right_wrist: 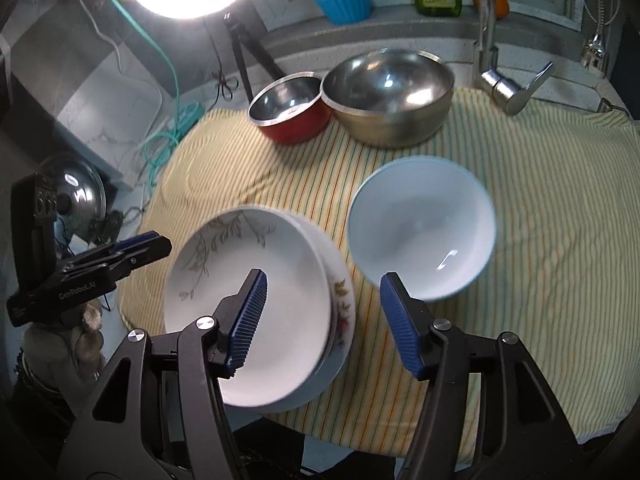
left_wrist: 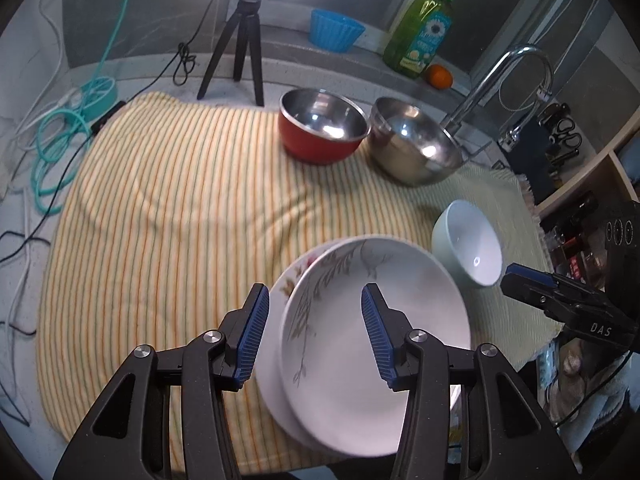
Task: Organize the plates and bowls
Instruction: 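Move both grippers to the large steel bowl and close on its rim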
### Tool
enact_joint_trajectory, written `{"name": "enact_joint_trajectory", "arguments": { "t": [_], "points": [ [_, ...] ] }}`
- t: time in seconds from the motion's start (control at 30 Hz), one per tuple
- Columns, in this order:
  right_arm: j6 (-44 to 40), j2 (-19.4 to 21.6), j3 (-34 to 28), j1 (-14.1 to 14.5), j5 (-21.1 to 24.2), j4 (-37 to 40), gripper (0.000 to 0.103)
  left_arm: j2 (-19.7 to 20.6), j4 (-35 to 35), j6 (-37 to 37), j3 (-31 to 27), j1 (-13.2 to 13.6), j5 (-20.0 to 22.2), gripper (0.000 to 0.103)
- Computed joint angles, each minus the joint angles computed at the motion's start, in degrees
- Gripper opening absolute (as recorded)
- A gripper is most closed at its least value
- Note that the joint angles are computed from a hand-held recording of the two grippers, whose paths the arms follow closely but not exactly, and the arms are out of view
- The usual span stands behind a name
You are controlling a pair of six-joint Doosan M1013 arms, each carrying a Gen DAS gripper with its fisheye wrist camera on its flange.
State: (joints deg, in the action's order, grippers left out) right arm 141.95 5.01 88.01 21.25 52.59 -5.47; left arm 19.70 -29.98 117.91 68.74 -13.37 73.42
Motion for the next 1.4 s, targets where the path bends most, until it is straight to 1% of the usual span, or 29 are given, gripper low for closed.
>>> {"name": "enact_joint_trajectory", "arguments": {
  "t": [0.17,0.3,0.47,0.6,0.7,0.83,0.93,1.07,1.13,1.27,1.4],
  "points": [
    [2.37,-1.38,0.69,-2.62,-0.68,-2.61,0.063,1.47,-2.68,0.44,-2.60,-1.00,-0.15,0.047],
    [2.48,-2.37,1.58,-5.42,-2.71,-2.08,0.063,2.87,-4.34,-0.33,-4.66,-2.13,0.26,0.047],
    [-1.25,-2.34,2.17,-9.43,-5.31,2.12,0.063,4.94,-6.00,-2.42,-7.34,-3.91,0.47,0.047],
    [-4.67,-1.54,2.27,-11.96,-6.51,5.95,0.063,6.93,-7.08,-5.62,-9.71,-5.19,1.23,0.047],
    [-7.91,-0.55,1.96,-13.43,-6.80,8.63,0.063,8.09,-7.29,-7.75,-11.12,-6.00,1.28,0.047],
    [-11.86,0.83,1.75,-15.48,-7.42,13.46,0.063,9.52,-5.81,-10.59,-12.80,-7.04,1.04,0.047],
    [-13.20,1.88,1.58,-16.63,-7.95,16.09,0.063,11.13,-6.08,-13.72,-14.56,-7.24,2.22,0.047],
    [-15.55,3.34,1.15,-18.03,-8.22,20.02,0.063,12.51,-6.42,-16.40,-15.99,-7.43,2.70,0.047],
    [-15.71,3.97,0.80,-18.25,-7.72,20.08,0.063,13.02,-6.25,-17.59,-16.50,-7.53,2.84,0.047],
    [-17.02,5.08,0.68,-18.85,-7.59,22.53,0.062,13.83,-5.46,-18.48,-17.57,-7.83,3.42,0.047],
    [-17.83,6.15,-0.16,-19.09,-6.49,23.15,0.054,14.35,-5.12,-18.60,-18.20,-8.12,3.57,0.047]
  ]
}}
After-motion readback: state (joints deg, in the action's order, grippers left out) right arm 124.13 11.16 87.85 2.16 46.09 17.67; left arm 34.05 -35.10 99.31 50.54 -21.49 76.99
